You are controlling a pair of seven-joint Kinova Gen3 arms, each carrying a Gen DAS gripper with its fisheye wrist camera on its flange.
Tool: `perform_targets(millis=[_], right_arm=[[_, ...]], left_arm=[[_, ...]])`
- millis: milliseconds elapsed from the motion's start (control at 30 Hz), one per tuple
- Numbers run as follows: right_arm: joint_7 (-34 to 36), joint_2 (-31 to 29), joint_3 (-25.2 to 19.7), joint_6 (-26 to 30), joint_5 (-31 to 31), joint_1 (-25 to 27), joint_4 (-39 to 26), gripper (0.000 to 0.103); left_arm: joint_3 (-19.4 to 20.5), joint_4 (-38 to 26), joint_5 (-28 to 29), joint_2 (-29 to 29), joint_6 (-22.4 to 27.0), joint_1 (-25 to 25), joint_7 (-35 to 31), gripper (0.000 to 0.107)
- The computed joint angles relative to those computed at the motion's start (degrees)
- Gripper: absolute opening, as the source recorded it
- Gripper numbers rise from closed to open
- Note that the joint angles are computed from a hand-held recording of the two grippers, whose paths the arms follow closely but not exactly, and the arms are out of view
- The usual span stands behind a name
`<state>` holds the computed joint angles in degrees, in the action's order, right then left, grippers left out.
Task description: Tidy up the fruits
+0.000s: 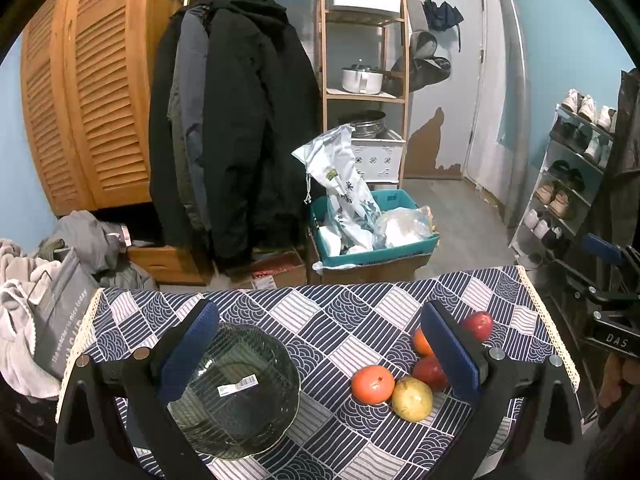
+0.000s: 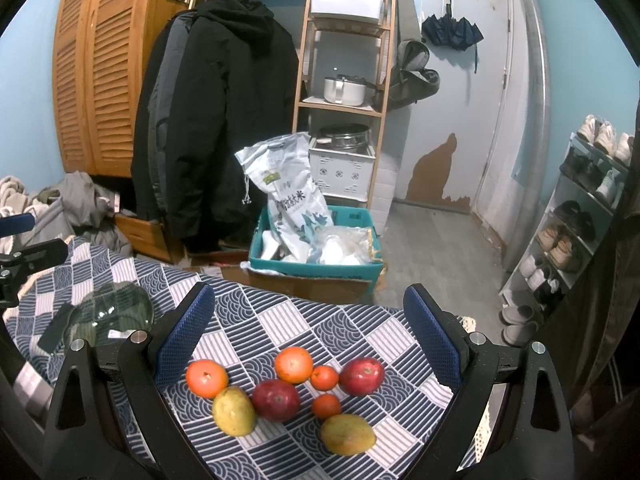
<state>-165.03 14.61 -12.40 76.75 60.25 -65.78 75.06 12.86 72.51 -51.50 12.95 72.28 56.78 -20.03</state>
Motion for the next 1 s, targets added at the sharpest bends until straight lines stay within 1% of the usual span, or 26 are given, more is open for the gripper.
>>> perform_targets(millis=[1000], right_arm=[[-0.2, 0.0, -0.1, 0.0, 0.0, 0.0, 0.3, 0.094]], left_arm=[[0.4, 1.3, 0.1, -0.4, -0.4, -0.3, 0.8, 0.102]])
